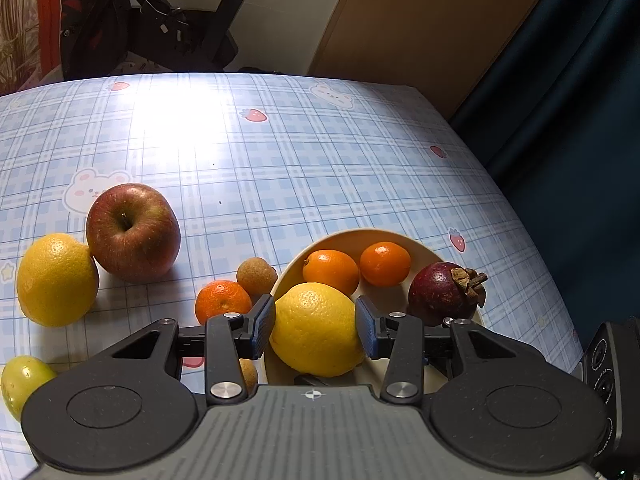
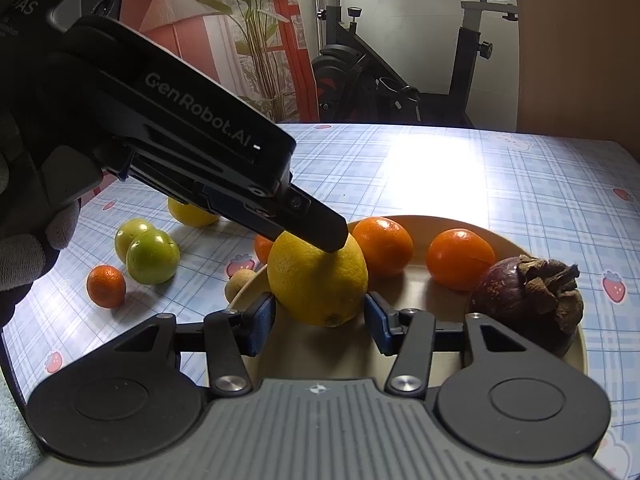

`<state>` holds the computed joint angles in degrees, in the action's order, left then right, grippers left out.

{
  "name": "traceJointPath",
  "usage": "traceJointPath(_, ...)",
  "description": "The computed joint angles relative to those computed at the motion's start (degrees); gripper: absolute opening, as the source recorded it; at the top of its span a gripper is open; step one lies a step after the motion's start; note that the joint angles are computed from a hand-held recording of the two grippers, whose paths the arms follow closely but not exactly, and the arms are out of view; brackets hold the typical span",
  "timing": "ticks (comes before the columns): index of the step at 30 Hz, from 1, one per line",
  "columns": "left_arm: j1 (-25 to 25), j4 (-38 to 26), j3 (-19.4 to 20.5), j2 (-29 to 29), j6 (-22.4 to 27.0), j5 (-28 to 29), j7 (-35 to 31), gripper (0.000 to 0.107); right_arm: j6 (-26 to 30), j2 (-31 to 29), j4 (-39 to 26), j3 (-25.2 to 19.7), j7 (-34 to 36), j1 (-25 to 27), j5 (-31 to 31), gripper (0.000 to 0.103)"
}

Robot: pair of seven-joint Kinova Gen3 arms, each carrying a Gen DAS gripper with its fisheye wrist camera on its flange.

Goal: Organize fruits
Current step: 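Carry the lemon with the left gripper onto the cream plate and release, then move the left tool back to the small orange beside the green fruits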

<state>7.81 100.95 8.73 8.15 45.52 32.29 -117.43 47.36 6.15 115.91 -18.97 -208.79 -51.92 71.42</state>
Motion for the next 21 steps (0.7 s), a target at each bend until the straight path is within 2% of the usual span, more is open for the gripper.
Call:
traceJointPath(5, -1.2, 2.4, -0.9, -3.3, -1.2, 2.3, -2.4, 0.046, 1.8, -0.2, -0.9, -0.2, 0.7, -0.6, -1.3, 0.057)
traceJointPath(9, -2.5, 7.3, -3.3, -8.5, -3.8, 6.9, -6.6, 0.047, 4.4, -0.4, -1.3, -0.9, -0.5, -1.6, -1.2, 0.057)
traceJointPath(12, -3.2, 10.4, -5.8, -11.9, -4.6, 8.8, -8.4, 0.047, 6.1, -0.6, -1.7, -1.4, -1.1, -2.4, -1.3, 0.057)
traceJointPath(15, -3.8, 12.4, -7.9, -15.4, -5.2, 7.0, -6.8, 0.047, 6.6, -1.3, -1.8, -1.8, -2.8, -2.9, -0.9, 0.057)
traceJointPath(18, -4.5, 15.3, -12.1, -18.5, -5.4, 10.1, -8.2, 0.047, 6.6, -2.2, -1.4, -2.3, -5.5, -3.0, 0.3, 0.057)
traceJointPath(21, -5.3, 16.9, -15.0, -19.9, -5.1, 11.4, -8.8, 0.047, 7.4, -1.8, -2.9, -2.8, -3.6, -3.1, -0.1, 0.057)
